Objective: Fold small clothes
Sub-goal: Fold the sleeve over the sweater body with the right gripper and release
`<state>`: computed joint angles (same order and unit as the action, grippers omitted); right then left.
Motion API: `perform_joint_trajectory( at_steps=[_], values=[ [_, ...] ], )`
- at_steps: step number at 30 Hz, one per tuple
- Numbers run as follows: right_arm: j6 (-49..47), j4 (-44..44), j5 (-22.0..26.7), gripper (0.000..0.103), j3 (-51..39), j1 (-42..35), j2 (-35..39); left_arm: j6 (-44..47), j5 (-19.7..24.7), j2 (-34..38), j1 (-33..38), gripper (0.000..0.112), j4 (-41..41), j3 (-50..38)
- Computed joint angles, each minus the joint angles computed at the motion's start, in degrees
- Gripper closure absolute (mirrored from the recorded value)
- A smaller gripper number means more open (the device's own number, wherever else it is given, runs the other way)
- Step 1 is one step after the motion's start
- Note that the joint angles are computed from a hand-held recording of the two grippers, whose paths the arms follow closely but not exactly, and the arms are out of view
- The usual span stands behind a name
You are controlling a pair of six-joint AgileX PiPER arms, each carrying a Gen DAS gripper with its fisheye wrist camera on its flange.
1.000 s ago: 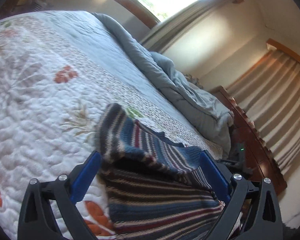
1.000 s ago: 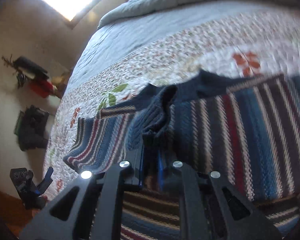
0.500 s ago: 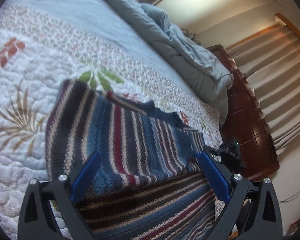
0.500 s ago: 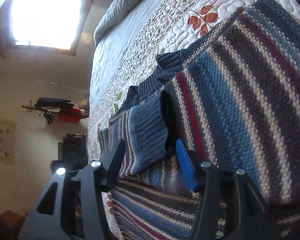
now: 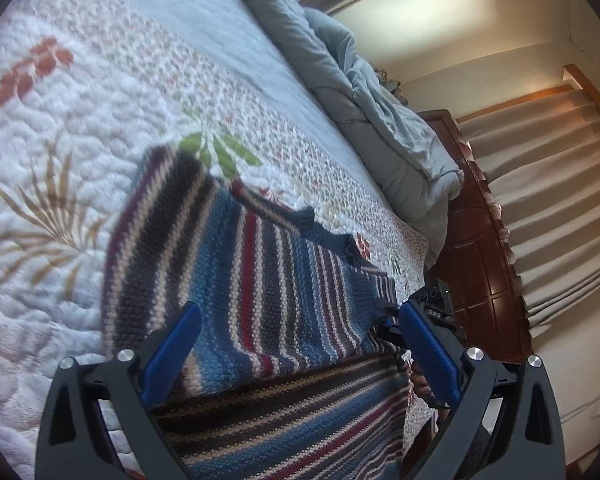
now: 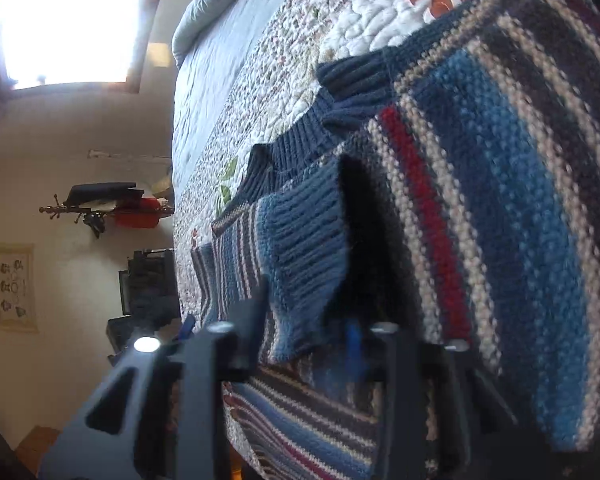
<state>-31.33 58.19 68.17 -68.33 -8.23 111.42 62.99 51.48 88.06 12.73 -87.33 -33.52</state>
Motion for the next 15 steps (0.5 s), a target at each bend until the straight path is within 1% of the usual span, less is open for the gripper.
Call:
perform_joint_trajectory(
  at_steps=[1,5,8,10,14,15],
  values=[
    [0.3,-1.0,-1.5,0.096,-0.4,0.6,-0.8,-0.8,0.0,-1.2,0.8,0.013,1.1,-0.2],
    [0.5,-3.8,-4.9,0.096,-1.1,1.3,-5.0,-4.4,-0.1,-3.3,1.0,0.013,4.6,-1.6],
    [-0.1,-5.6,-4.6,0.096,-2.1,-0.8,-7.8,-5.3,-0.6,-3.0,-1.2,0.013,4.4,-2.4],
    [0.1,-7.0,-3.4,0.096,-3.5,-2.7,-8.9,-5.1,-1.0,-2.6,-3.0,0.013,3.2,-2.7],
    [-1.3,-9.2,-0.6,0.096,-5.3,-7.4,-8.0,-3.5,-1.9,-0.9,-6.5,0.013,0.1,-3.2],
    [-1.5,-9.6,-1.0,0.096,-4.8,-7.5,-7.6,-3.1,-2.3,-0.2,-7.4,0.013,-0.7,-3.3]
  ],
)
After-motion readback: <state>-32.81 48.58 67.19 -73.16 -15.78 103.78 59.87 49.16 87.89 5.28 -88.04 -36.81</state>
